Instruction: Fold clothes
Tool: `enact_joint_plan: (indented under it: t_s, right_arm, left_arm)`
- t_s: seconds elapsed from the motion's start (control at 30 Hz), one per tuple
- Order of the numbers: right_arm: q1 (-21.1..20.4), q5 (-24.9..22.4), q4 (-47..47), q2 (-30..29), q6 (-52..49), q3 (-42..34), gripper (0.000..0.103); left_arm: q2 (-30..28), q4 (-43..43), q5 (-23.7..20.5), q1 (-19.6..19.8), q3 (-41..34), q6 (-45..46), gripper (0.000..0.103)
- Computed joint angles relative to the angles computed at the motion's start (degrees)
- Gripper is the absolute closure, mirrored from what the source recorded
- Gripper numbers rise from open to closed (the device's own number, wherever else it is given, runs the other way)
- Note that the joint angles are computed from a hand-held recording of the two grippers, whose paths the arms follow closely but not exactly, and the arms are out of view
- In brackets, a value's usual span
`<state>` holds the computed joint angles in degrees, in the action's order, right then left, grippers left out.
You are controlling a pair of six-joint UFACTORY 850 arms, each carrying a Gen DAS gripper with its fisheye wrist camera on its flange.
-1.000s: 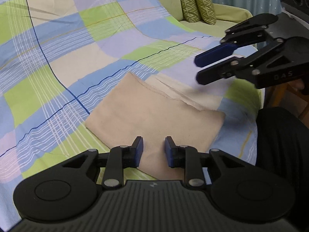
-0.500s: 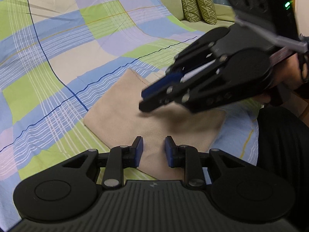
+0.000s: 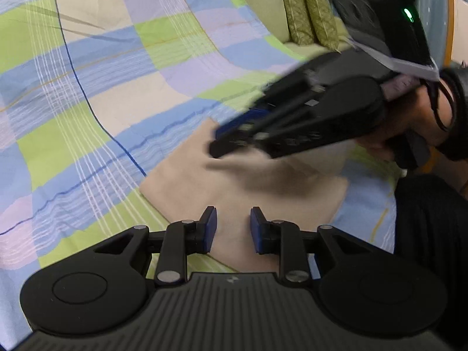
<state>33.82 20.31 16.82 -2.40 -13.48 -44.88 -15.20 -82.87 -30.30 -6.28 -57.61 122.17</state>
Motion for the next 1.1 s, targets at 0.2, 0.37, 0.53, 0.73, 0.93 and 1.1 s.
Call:
enact_joint_plan:
  t_s: [0.2,0.37,0.53,0.73,0.93,1.1]
  right_arm:
    - [-0.3,-1.1,17.2,-4.9,-19.7,-4.7,0.097]
    - [-3.7,-2.3,19.8,-2.0,-13.7,-1.5,0.095]
    - [-5.2,0.2,3.8,4.4,9.0,4.7,0.094]
    - [-5.5,2.1,-9.1,6.5,25.6,7.2,0.091]
    - [-5.2,1.9,-11.6,4.8,28.3,6.6,0.091]
    - [-3.3,3.4,-8.4,5.1,27.3,8.4,0.086]
  left_arm:
    - [-0.7,-1.7,-0.6,0.3,0.3,0.8,0.072]
    - [-1.9,2.8,-3.6,1.2,-1.9,-3.4,0.072]
    - [-5.5,7.9,-10.3,3.2,-9.2,-5.1,0.070]
    - [-15.4,20.1,-14.5,1.5,-24.4,-11.7,0.060]
    - [-24.4,30.3,-19.3,-1.5,-36.4,-18.9,0.060]
    - [-26.4,29.7,-22.3,-1.6,-38.4,-14.1,0.102]
